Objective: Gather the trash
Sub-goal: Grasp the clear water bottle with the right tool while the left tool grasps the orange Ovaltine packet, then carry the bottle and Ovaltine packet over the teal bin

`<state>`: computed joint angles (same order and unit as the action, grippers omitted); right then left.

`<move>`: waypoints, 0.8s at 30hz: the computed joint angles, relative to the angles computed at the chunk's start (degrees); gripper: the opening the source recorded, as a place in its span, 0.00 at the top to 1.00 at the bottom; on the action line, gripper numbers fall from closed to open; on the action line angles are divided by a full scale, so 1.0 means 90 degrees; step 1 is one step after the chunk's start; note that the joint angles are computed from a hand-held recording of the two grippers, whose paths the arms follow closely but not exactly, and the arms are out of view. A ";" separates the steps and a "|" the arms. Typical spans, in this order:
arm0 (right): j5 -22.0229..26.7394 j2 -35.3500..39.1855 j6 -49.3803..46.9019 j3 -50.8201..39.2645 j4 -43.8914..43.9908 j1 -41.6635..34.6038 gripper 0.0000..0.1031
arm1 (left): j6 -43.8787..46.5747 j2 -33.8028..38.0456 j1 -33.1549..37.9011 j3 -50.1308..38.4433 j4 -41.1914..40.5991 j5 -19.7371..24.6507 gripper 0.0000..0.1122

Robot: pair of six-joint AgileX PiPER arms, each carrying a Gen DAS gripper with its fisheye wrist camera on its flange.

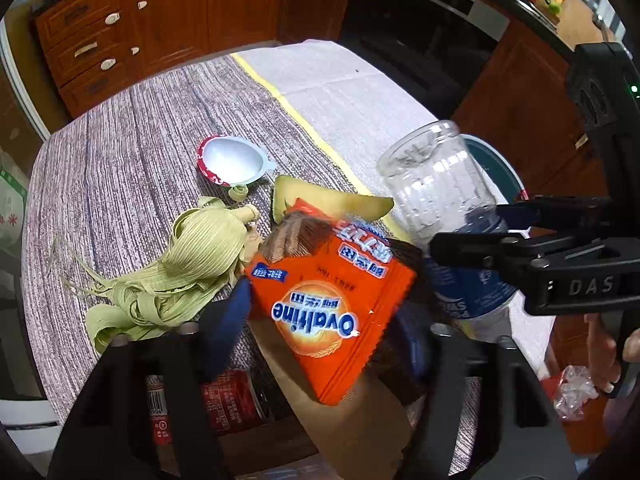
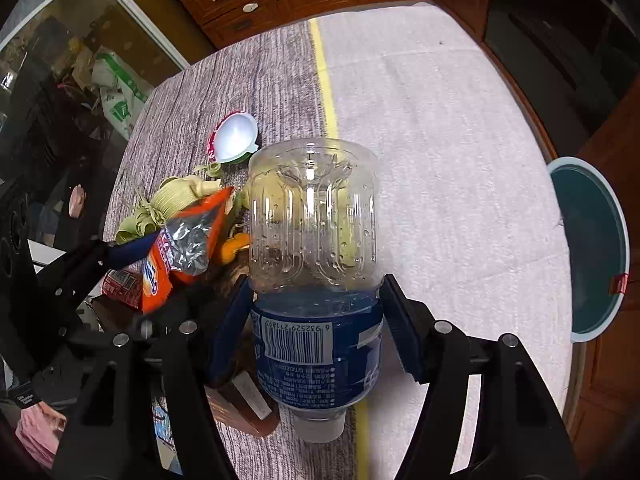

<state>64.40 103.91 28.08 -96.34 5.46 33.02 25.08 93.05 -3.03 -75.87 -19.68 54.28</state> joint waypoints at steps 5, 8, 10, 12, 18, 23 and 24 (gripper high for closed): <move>-0.0113 -0.0334 0.0072 0.0420 -0.0058 -0.0109 0.39 | 0.0209 -0.0257 0.0223 -0.0048 -0.0358 0.0079 0.68; -0.0195 -0.0530 0.0034 0.0674 -0.0041 -0.0205 0.39 | 0.0316 -0.0482 0.0308 -0.0054 -0.0464 0.0114 0.70; -0.0255 -0.0650 0.0003 0.0820 -0.0017 -0.0263 0.39 | 0.0304 -0.0578 0.0332 -0.0106 -0.0487 0.0204 0.77; -0.0319 -0.0833 -0.0027 0.1008 0.0000 -0.0335 0.39 | 0.0260 -0.0636 0.0349 -0.0199 -0.0567 0.0331 0.77; -0.0422 -0.1373 -0.0114 0.1490 0.0014 -0.0637 0.39 | -0.0175 -0.0776 -0.0113 -0.0420 -0.0430 0.0348 0.77; -0.0462 -0.1998 -0.0307 0.1950 0.0069 -0.1307 0.39 | -0.0596 -0.0642 -0.0772 -0.0763 -0.0280 0.0377 0.77; -0.0457 -0.2122 -0.0381 0.2040 0.0098 -0.1508 0.39 | -0.0682 -0.0586 -0.0916 -0.0839 -0.0249 0.0375 0.77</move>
